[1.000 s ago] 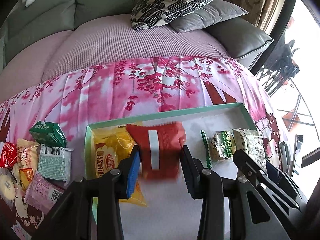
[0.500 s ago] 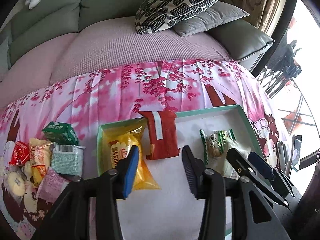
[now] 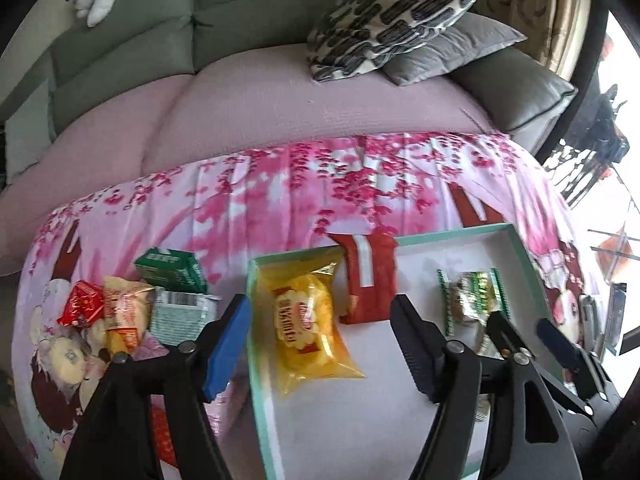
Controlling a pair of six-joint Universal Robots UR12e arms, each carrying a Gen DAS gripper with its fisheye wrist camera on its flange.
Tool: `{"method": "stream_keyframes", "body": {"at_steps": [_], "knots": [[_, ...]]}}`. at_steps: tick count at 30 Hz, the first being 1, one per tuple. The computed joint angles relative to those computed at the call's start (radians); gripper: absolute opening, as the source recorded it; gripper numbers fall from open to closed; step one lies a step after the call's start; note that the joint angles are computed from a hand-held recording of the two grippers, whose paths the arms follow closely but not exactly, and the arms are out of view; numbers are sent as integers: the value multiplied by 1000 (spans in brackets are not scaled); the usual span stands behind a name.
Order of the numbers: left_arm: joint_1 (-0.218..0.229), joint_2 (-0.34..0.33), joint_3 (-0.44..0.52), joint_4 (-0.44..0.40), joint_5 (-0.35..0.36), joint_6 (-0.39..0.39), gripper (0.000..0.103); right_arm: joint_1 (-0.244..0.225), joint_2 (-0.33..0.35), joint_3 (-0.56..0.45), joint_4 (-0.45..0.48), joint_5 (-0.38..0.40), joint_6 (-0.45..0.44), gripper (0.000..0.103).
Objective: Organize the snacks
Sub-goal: 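Open the left tool to drop the red box while the right tool drops the white packet into the tray, then withdraw both open tools from the tray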
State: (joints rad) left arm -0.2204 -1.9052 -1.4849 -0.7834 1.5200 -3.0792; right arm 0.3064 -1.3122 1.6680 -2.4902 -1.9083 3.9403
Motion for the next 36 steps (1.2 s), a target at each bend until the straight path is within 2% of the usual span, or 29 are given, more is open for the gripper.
{"method": "stream_keyframes", "body": {"at_steps": [4,7,9,12,13,14,17,18,22,26,36], "knots": [[-4,-3,-3,23,58,-14,83,2,1,-2,5,-6,-1,79],[-11,-5,-7,42,104,-9,84,2,0,-1,-2,-9,0,89],[-15,-8,-8,54,138,-15,84,3,0,0,-7,-12,-2,90],[-13,-12,-6,47,151,-32,84,5,0,0,-11,-18,-3,96],[-14,-14,-5,47,158,-35,86,5,0,0,-12,-17,-3,96],[-14,-15,-5,49,167,-36,93,4,-1,2,-15,-15,-1,96],[-14,-19,-3,48,189,-47,94,3,-2,4,-16,-13,4,99],[-14,-21,-2,46,192,-54,94,3,-2,5,-18,-14,5,103],[-10,-24,-2,48,201,-62,95,4,-2,4,-18,-18,10,103],[0,-24,0,27,159,-73,95,4,-3,4,-17,-15,8,103],[8,-8,-5,-2,129,-64,95,13,0,-17,38,-2,3,103]]}}
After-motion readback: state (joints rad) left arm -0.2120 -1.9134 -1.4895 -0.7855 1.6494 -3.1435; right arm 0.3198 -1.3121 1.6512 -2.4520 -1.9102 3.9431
